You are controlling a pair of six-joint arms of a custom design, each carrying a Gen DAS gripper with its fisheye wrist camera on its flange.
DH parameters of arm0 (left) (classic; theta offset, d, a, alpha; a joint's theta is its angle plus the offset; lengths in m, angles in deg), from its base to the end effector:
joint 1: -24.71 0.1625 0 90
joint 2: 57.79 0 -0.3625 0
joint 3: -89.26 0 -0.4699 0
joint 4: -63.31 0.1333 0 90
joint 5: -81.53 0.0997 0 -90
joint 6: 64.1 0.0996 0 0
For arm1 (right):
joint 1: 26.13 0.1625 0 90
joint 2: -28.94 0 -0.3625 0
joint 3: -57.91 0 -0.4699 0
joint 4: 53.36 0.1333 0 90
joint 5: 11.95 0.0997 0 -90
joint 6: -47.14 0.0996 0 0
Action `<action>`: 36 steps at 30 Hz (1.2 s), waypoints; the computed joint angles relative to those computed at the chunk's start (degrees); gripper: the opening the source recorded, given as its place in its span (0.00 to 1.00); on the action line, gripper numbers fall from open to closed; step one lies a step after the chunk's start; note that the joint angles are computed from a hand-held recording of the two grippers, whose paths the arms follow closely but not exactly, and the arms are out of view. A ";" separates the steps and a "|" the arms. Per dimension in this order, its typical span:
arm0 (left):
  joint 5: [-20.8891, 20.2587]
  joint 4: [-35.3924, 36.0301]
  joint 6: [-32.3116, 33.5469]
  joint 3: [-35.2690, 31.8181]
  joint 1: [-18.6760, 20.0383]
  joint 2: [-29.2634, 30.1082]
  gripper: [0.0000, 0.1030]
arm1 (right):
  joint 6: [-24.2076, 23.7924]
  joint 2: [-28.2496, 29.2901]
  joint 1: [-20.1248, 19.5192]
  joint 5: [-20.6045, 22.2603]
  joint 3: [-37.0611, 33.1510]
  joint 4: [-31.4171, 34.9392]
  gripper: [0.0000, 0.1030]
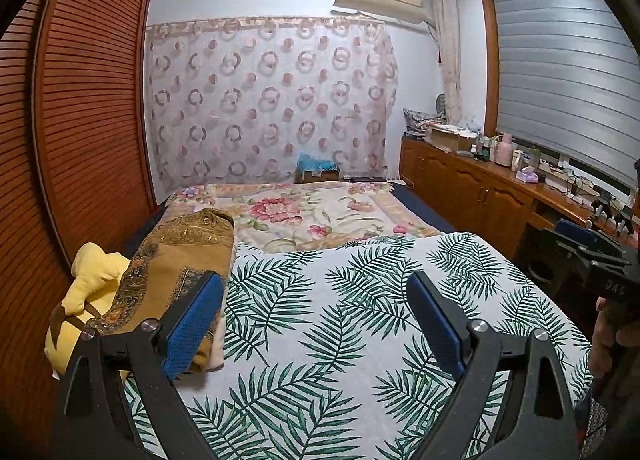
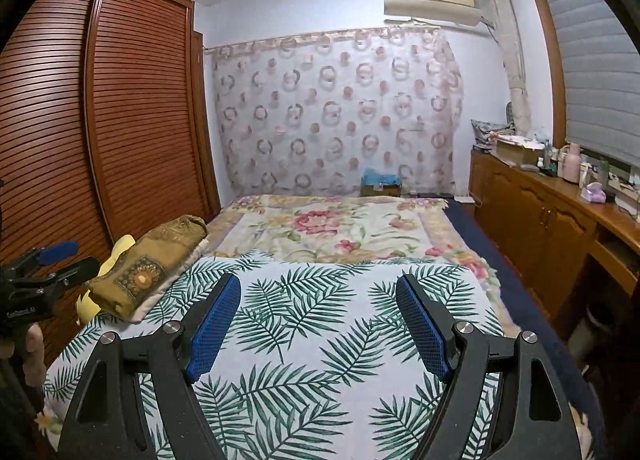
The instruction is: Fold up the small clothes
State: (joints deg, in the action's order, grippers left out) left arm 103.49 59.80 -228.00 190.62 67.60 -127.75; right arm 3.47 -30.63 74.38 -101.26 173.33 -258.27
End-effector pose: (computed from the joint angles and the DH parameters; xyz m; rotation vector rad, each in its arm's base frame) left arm -0.2212 -0.5135 0.1527 0.3275 1.9605 -1.4007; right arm 0.2388 -0.5497 0.1205 1.1552 -2.2396 1.3725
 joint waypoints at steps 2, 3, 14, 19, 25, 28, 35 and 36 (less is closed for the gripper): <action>-0.22 0.19 -0.17 -0.43 -0.20 0.40 0.91 | 0.01 -0.37 -0.14 0.32 0.17 0.26 0.79; -0.31 0.26 -0.20 -0.38 -0.24 0.28 0.91 | 0.05 -0.54 -0.14 0.40 0.29 0.37 0.79; -0.56 0.59 -0.43 -0.18 -0.64 -0.12 0.91 | -0.21 -1.09 -0.66 0.88 0.30 1.04 0.79; -0.60 0.35 -0.30 -0.10 -0.67 -0.20 0.91 | -0.44 -1.49 -1.01 1.23 0.36 1.48 0.79; -0.56 0.27 -0.19 0.05 -0.57 -0.27 0.91 | -0.63 -1.91 -1.12 1.33 0.50 1.86 0.79; -0.55 0.09 -0.05 0.15 -0.56 -0.37 0.91 | -0.60 -1.99 -1.13 1.30 0.52 1.94 0.79; -0.65 0.20 -0.11 0.15 -0.75 -0.41 0.91 | -0.79 -2.62 -1.35 1.48 0.65 2.49 0.79; -0.67 0.15 -0.09 0.21 -0.76 -0.45 0.91 | -0.83 -2.57 -1.35 1.45 0.63 2.45 0.79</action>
